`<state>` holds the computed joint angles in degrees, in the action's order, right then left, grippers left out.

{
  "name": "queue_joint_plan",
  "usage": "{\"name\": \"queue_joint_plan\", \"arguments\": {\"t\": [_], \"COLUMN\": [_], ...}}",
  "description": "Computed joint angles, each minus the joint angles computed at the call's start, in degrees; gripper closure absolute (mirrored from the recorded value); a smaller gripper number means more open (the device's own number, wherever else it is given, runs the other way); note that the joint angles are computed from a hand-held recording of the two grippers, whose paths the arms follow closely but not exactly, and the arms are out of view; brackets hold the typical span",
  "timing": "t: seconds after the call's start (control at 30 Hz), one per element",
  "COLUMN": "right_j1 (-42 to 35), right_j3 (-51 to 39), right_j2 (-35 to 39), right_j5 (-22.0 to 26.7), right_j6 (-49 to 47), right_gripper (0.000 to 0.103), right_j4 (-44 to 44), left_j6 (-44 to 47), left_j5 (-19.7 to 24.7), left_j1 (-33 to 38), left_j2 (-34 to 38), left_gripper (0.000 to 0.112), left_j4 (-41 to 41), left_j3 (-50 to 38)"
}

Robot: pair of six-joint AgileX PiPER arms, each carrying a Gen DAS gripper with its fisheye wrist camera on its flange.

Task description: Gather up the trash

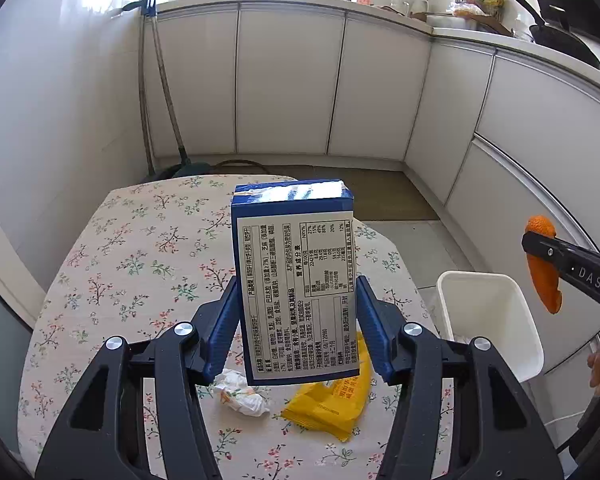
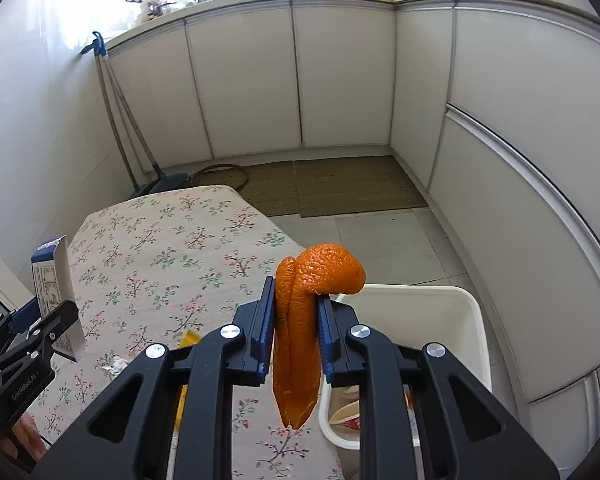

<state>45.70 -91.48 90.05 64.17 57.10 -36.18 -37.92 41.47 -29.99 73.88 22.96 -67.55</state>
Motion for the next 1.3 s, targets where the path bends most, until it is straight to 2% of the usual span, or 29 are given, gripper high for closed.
{"name": "queue_joint_plan", "arguments": {"t": [0.2, 0.43, 0.47, 0.53, 0.63, 0.73, 0.83, 1.1, 1.3], "right_j1": [-3.9, -9.5, -10.6, -12.6, -15.1, -17.9, -20.7, -27.7, -29.4], "right_j3": [8.3, 15.9, 16.6, 18.6, 20.9, 22.9, 24.6, 28.1, 29.2], "right_j2": [-5.9, -11.9, -12.6, -14.6, -17.0, -19.5, -21.7, -25.6, -27.0], "right_j5": [0.0, 0.5, 0.3, -0.4, -0.9, -1.7, -2.4, -5.3, -5.5], "right_j6": [3.9, 6.8, 6.4, 6.4, 6.8, 7.4, 7.5, 5.3, 5.3], "right_gripper": [0.084, 0.079, 0.076, 0.058, 0.044, 0.032, 0.024, 0.022, 0.022], "right_j4": [-2.4, -3.8, -3.2, -2.6, -2.7, -2.0, -1.2, 1.8, 2.0], "left_j6": [-3.7, -8.5, -8.9, -9.5, -9.5, -8.5, -7.5, -0.9, 1.9], "left_j5": [0.5, 1.1, 1.3, 1.9, 2.0, 2.5, 3.3, 5.7, 7.7], "left_j1": [-5.3, -12.3, -13.4, -15.6, -17.1, -18.6, -20.5, -22.3, -23.3], "left_j2": [2.4, 6.6, 7.4, 9.5, 12.7, 16.2, 19.4, 28.3, 34.0], "left_gripper": [0.059, 0.059, 0.059, 0.059, 0.059, 0.059, 0.059, 0.058, 0.058], "left_j4": [3.3, 7.3, 8.2, 9.6, 8.7, 7.0, 6.8, 0.1, -3.0], "left_j3": [-1.5, -4.2, -4.8, -6.6, -10.1, -14.9, -19.7, -32.9, -40.8]}}
